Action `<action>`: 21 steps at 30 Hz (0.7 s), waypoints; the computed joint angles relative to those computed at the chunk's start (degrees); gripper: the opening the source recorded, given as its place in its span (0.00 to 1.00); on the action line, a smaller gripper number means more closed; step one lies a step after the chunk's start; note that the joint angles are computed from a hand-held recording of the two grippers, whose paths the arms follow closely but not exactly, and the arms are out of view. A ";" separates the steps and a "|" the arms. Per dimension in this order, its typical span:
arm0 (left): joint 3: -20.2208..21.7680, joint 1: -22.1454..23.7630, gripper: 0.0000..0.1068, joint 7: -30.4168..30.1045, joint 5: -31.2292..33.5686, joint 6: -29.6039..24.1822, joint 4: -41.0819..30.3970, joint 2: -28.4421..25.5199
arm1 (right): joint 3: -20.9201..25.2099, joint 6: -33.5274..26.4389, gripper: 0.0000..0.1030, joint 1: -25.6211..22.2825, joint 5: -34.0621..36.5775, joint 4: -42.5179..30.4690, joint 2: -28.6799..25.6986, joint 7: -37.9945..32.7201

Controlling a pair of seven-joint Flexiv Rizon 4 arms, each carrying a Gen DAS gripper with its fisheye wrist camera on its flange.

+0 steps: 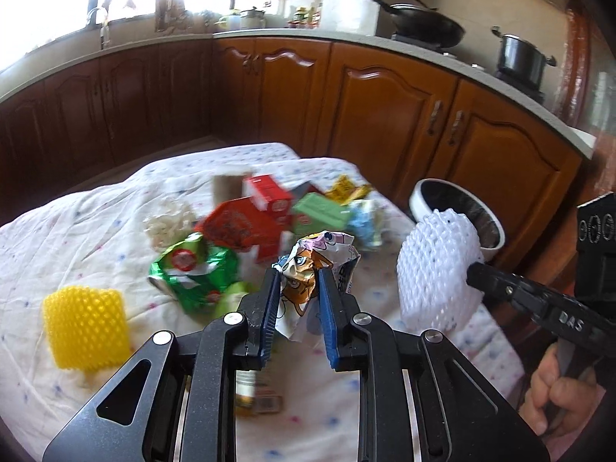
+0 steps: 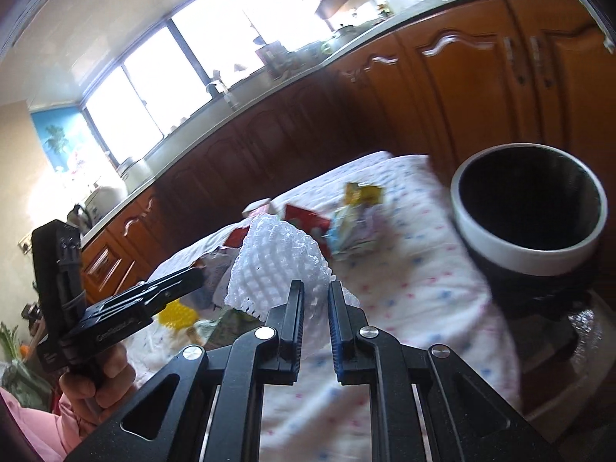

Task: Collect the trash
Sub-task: 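Carry both items over the black-and-white bin and open both tools to drop them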

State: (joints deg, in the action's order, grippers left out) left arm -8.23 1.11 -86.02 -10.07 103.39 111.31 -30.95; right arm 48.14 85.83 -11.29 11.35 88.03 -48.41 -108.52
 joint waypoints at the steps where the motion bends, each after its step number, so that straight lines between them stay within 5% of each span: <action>1: -0.31 -0.19 0.17 0.05 0.10 -0.09 -0.21 0.00 | -0.59 0.36 0.12 -0.07 0.26 0.12 0.27 0.26; 12: -2.07 -4.54 0.17 2.38 -0.49 -4.16 -8.49 -4.97 | -5.30 4.24 0.12 -1.73 -1.22 1.25 1.88 5.13; 21: 0.00 -9.55 0.17 4.22 -2.26 -8.13 -18.54 -9.86 | -15.49 7.13 0.12 2.23 -6.74 -0.58 2.78 14.70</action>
